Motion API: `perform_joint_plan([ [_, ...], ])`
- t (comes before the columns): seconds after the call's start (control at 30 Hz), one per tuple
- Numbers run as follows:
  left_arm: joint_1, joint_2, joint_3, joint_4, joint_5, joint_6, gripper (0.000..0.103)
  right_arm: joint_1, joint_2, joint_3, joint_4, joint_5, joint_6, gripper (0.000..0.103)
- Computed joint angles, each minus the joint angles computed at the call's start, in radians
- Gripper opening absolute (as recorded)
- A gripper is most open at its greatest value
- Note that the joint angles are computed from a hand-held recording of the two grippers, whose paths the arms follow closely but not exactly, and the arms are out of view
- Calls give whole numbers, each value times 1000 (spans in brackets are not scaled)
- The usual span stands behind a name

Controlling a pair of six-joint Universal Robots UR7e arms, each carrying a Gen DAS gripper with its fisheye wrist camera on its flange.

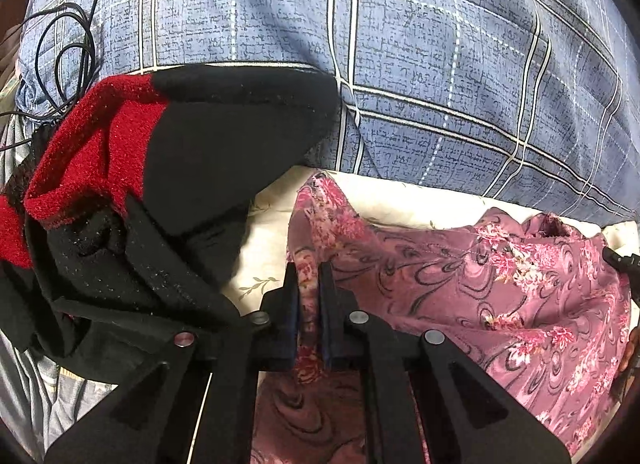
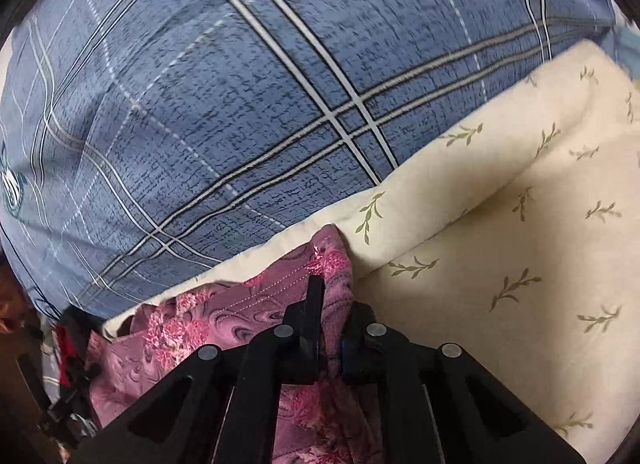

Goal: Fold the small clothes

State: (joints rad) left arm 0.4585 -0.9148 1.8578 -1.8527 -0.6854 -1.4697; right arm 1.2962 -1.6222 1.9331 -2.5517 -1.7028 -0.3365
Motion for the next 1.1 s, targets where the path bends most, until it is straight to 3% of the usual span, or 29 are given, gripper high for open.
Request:
perform_joint_plan([
  [0.1, -11, -5, -11, 21, -13, -14, 7, 16, -24, 21, -8, -18, -17, 12],
  [0.27, -30, -58, 3, 33, -78, -40, 9, -4, -154, 89, 40, 18, -48, 17],
  [0.33, -60, -125, 67, -29, -122, -67, 16, -46, -230, 106, 95, 77, -70, 21],
  [0.37, -73, -157, 97, -54, -145, -77, 29, -65, -271, 119, 119, 101, -83, 26],
  [0.4, -92, -196, 138, -89, -174, -94, 43, -100, -318, 123, 159, 136, -108, 32],
  [0.43, -126, -256, 212, -160, -207, -128, 49, -149, -385, 141, 207, 188, -136, 35],
  [0.5, -190, -327, 315, -254, -246, -191, 53, -258, -479, 148, 305, 287, -190, 49],
  [0.57, -272, -388, 433, -390, -290, -271, 61, -370, -571, 173, 391, 363, -227, 53],
  [0.63, -331, -404, 521, -520, -318, -361, 72, -466, -619, 195, 449, 406, -242, 53],
  [0.7, -347, -383, 559, -621, -336, -387, 73, -501, -625, 220, 455, 417, -237, 53],
  [0.73, -351, -358, 560, -634, -337, -419, 73, -527, -645, 240, 445, 468, -252, 53],
  [0.77, -354, -354, 555, -620, -324, -439, 77, -524, -639, 236, 476, 501, -272, 52],
  [0.8, -353, -351, 546, -622, -310, -448, 81, -492, -614, 226, 513, 496, -284, 40],
  [0.83, -351, -346, 536, -621, -304, -454, 81, -443, -589, 222, 507, 450, -278, 29],
  [0.87, -343, -339, 529, -638, -299, -448, 70, -392, -575, 234, 461, 388, -269, 9],
  [0.9, -332, -330, 526, -676, -298, -439, 30, -363, -565, 230, 456, 369, -279, 7],
  [0.93, -312, -317, 523, -715, -306, -415, 12, -368, -569, 222, 471, 392, -280, 6],
  [0.97, -313, -322, 522, -713, -321, -434, 5, -397, -586, 206, 511, 456, -285, 5],
  [1.03, -338, -327, 493, -598, -313, -489, 5, -478, -637, 177, 603, 589, -341, 5],
  [1.1, -370, -336, 476, -478, -323, -545, 5, -547, -680, 154, 683, 646, -422, 4],
])
